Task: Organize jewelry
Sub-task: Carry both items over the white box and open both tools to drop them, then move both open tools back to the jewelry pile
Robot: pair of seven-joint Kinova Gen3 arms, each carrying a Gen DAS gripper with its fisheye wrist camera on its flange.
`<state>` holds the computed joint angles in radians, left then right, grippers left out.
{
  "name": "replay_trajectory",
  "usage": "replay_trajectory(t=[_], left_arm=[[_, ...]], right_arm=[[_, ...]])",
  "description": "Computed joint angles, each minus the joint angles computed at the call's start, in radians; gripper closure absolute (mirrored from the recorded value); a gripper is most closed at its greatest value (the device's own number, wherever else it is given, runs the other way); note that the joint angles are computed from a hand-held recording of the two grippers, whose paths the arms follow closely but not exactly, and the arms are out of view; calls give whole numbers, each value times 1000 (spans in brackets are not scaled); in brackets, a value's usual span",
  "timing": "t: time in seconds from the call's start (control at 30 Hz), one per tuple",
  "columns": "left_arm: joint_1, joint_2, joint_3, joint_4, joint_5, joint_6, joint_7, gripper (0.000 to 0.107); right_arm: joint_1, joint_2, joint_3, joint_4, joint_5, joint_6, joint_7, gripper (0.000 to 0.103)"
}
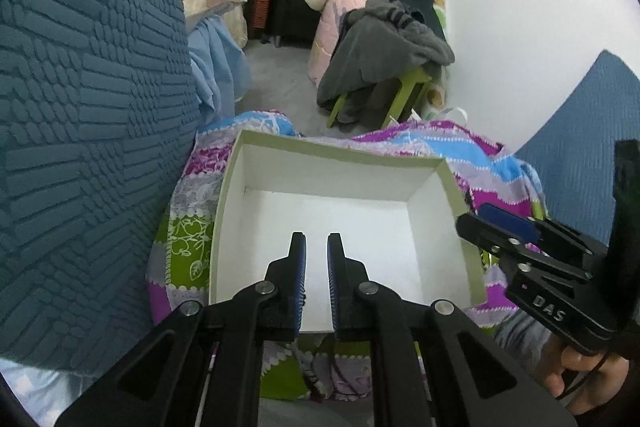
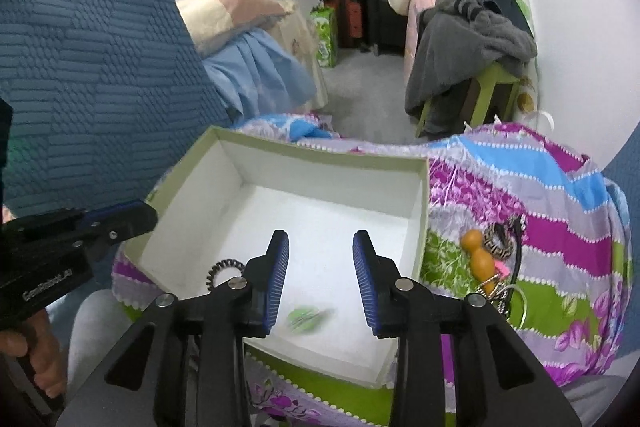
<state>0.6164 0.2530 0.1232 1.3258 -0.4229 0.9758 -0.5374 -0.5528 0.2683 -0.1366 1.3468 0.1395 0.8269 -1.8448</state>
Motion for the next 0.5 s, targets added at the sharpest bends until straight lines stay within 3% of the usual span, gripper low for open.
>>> replay_trajectory(t=[0.07, 0.1, 0.13, 0.5], left_arm=[[26, 3, -4, -31, -34, 34, 29, 81], [41, 4, -5, -46, -53, 52, 44, 66], [58, 4, -6, -55, -78, 64, 61, 60], [222, 64, -9, -277, -235, 230, 124, 59]], right_arm=[[8, -28, -1, 7, -2, -11, 13, 73], [10, -35, -2, 7, 0, -12, 16, 73], [16, -48, -4, 8, -3, -15, 24, 73], [110, -197, -17, 55, -79, -69, 138, 73]])
